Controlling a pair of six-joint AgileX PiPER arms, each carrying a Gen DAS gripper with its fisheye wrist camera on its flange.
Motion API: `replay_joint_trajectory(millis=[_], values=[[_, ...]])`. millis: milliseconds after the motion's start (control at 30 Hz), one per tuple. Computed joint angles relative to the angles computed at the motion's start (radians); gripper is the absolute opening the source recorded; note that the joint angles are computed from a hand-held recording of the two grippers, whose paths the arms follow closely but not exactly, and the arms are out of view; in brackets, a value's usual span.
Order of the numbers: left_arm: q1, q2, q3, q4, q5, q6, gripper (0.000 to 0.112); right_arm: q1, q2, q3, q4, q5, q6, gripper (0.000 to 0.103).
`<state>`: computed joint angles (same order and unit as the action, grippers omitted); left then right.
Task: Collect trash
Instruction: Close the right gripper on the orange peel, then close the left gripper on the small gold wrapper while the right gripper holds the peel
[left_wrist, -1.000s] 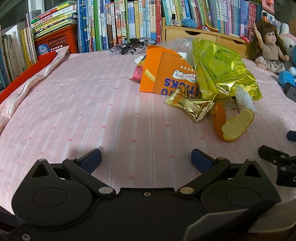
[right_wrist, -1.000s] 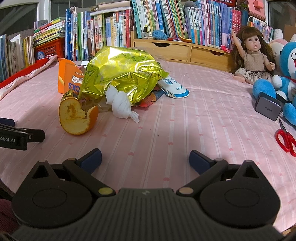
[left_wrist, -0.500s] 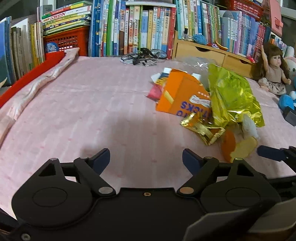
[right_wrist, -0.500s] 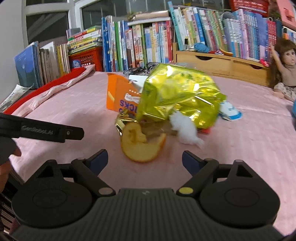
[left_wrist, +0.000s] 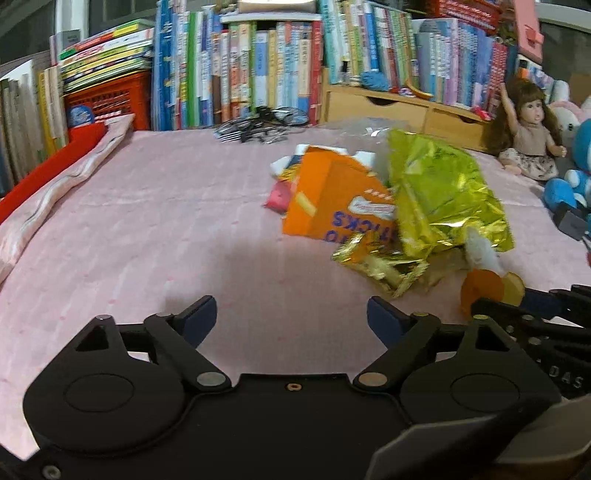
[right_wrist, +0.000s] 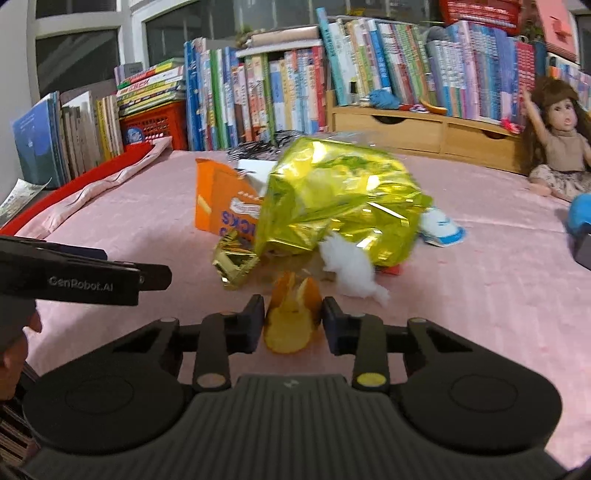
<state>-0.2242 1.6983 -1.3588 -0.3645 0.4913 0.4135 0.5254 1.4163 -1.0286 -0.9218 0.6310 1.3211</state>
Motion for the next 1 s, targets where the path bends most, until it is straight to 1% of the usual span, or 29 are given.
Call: replay_joint_trajectory(millis=[67,167,233,300,400,500,533,600,667,700,733,800,833,900,933,1000], values=[[-0.015,-0.003,0.018,-0.049,-0.034,0.037,0.1,-0.004,-0.035,0.031,-0.031,0.015,0.038,0.038],[-0.037,-0.005,0.044,-0.153,-0.087,0.109,0.102,-0.014,-0.083,0.072,-0.068,0.043,0.084,0.037],[-0.045,0.003,0.041,-0.248,-0.086,0.186,0.102,-0.026,-0.11,0.1,-0.083,0.05,0.116,0.037],[-0.06,0.02,0.025,-0.279,-0.082,0.208,0.102,-0.044,-0.131,0.122,-0.082,0.05,0.128,0.037],[-0.106,0.055,-0.013,-0.166,-0.098,0.101,0.102,-0.051,-0.15,0.154,-0.084,0.047,0.15,0.037],[-0.156,0.096,-0.044,0.056,-0.136,-0.11,0.1,-0.049,-0.165,0.182,-0.095,0.042,0.174,0.037],[-0.168,0.11,-0.054,0.099,-0.142,-0.155,0.098,-0.046,-0.169,0.191,-0.102,0.042,0.184,0.037],[-0.178,0.142,-0.086,0.132,-0.132,-0.207,0.095,-0.04,-0.174,0.202,-0.111,0.042,0.197,0.037],[-0.174,0.169,-0.117,0.097,-0.117,-0.224,0.093,-0.034,-0.176,0.207,-0.12,0.042,0.207,0.037],[-0.167,0.179,-0.128,0.056,-0.105,-0.226,0.091,-0.029,-0.178,0.21,-0.126,0.042,0.214,0.037],[-0.158,0.185,-0.134,0.021,-0.098,-0.225,0.087,-0.026,-0.18,0.213,-0.129,0.042,0.219,0.037],[-0.147,0.173,-0.108,-0.026,-0.133,-0.213,0.068,-0.022,-0.183,0.217,-0.138,0.04,0.229,0.037],[-0.143,0.172,-0.108,-0.028,-0.128,-0.212,0.053,-0.02,-0.185,0.22,-0.144,0.039,0.234,0.037],[-0.134,0.166,-0.106,-0.029,-0.114,-0.202,0.046,-0.014,-0.185,0.224,-0.158,0.04,0.251,0.037],[-0.129,0.158,-0.103,-0.03,-0.105,-0.196,0.04,-0.011,-0.185,0.225,-0.162,0.04,0.257,0.037],[-0.116,0.14,-0.087,-0.049,-0.09,-0.171,0.039,-0.003,-0.186,0.229,-0.172,0.04,0.275,0.037]])
